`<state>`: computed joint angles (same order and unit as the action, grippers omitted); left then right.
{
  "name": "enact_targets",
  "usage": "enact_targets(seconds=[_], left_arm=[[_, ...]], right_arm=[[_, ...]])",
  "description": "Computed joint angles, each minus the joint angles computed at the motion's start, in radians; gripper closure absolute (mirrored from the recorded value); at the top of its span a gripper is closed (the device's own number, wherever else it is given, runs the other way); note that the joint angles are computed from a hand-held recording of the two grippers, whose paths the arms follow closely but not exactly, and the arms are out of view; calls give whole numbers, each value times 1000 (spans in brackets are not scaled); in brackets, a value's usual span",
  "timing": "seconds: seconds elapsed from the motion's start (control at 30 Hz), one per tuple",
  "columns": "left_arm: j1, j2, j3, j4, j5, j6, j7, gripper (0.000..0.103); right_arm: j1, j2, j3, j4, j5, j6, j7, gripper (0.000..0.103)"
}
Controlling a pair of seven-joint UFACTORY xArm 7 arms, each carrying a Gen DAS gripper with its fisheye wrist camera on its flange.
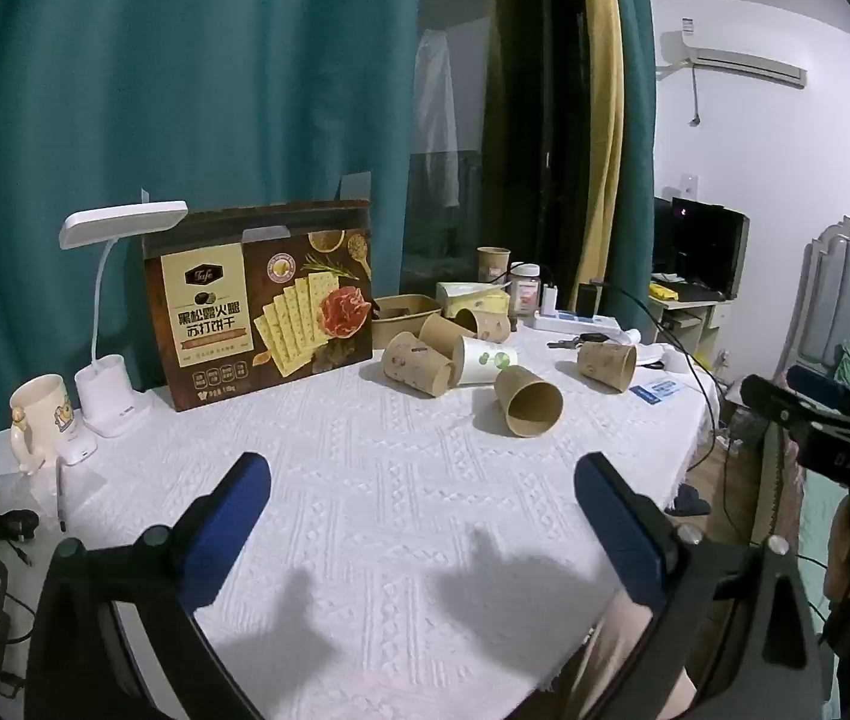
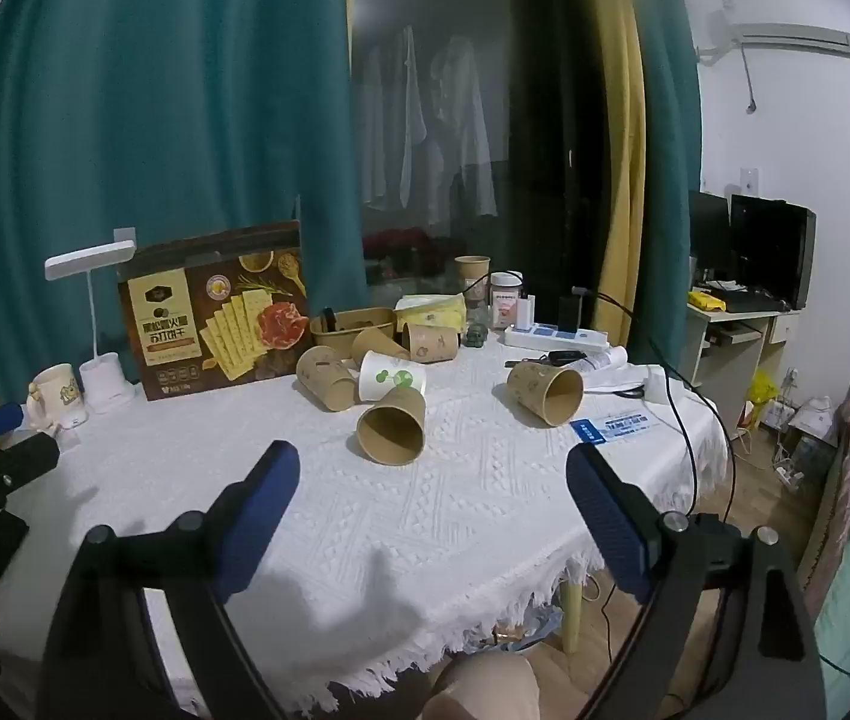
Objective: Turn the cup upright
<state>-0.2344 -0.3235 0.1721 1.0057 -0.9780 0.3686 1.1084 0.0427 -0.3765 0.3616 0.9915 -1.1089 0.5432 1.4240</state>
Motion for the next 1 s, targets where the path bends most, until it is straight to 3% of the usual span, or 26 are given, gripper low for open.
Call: enact_targets(seconds=[0.77,1.0], left_arm=[[-1,3,-1,2,-19,-2,10,2],[4,1,-18,18,27,-1,-50,2]], right_arm=[[-4,-8,-4,-4,12,-8,-5,14],[-9,-5,-1,-1,12,-8,-5,14]])
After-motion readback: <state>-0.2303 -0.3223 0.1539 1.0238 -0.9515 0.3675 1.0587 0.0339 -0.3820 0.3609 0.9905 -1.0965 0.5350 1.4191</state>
